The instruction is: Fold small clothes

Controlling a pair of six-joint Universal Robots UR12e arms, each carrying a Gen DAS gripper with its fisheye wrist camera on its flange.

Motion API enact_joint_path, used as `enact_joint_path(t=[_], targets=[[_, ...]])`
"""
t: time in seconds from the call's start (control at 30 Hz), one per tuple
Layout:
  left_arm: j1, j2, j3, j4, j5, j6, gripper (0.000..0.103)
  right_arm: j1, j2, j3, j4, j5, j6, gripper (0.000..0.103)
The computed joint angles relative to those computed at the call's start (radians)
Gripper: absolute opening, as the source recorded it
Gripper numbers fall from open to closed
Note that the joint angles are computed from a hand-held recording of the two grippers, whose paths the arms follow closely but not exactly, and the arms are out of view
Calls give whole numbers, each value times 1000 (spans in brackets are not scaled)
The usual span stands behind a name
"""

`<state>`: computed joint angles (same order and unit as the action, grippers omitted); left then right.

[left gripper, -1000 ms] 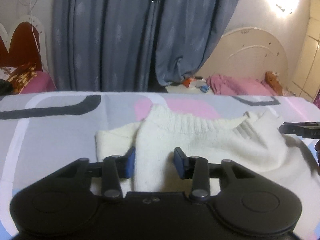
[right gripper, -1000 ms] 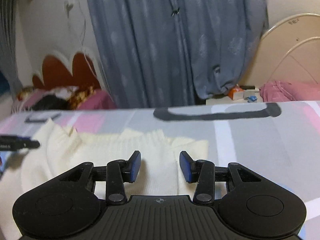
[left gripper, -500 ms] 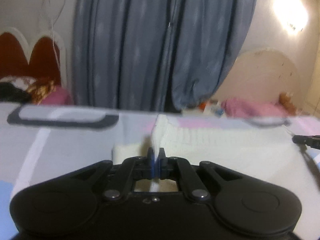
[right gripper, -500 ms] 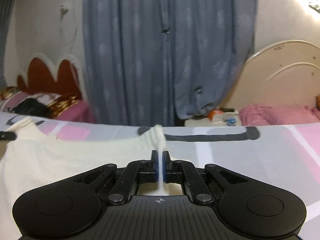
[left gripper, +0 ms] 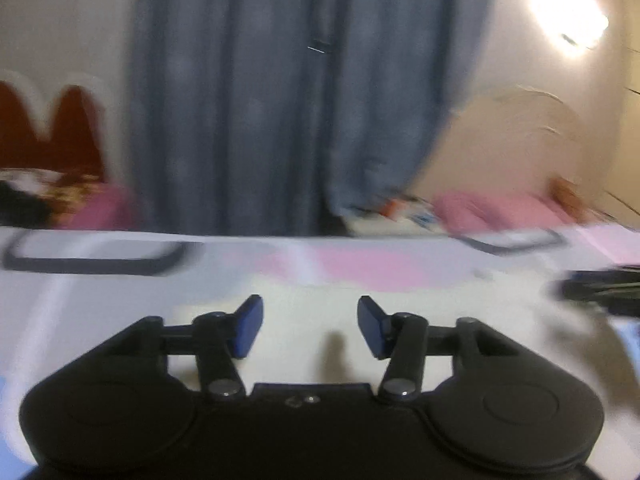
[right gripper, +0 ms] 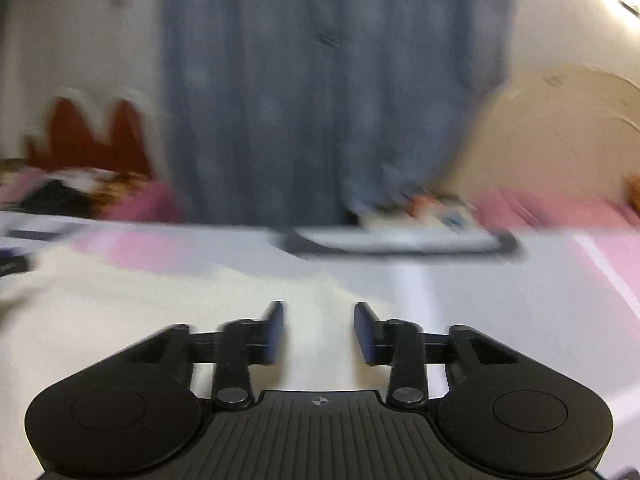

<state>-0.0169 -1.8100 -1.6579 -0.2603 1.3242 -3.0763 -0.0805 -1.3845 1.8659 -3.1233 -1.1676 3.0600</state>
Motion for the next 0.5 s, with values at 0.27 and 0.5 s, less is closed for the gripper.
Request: enact_joint_path(t=[0.27,0.5], targets=[[-23,-1,-8,-76,5,69,75,56,7,-14,97,60,-143,31],[9,29,-41,-58,81,24,67,-18,3,-15,117,-74,45,31]])
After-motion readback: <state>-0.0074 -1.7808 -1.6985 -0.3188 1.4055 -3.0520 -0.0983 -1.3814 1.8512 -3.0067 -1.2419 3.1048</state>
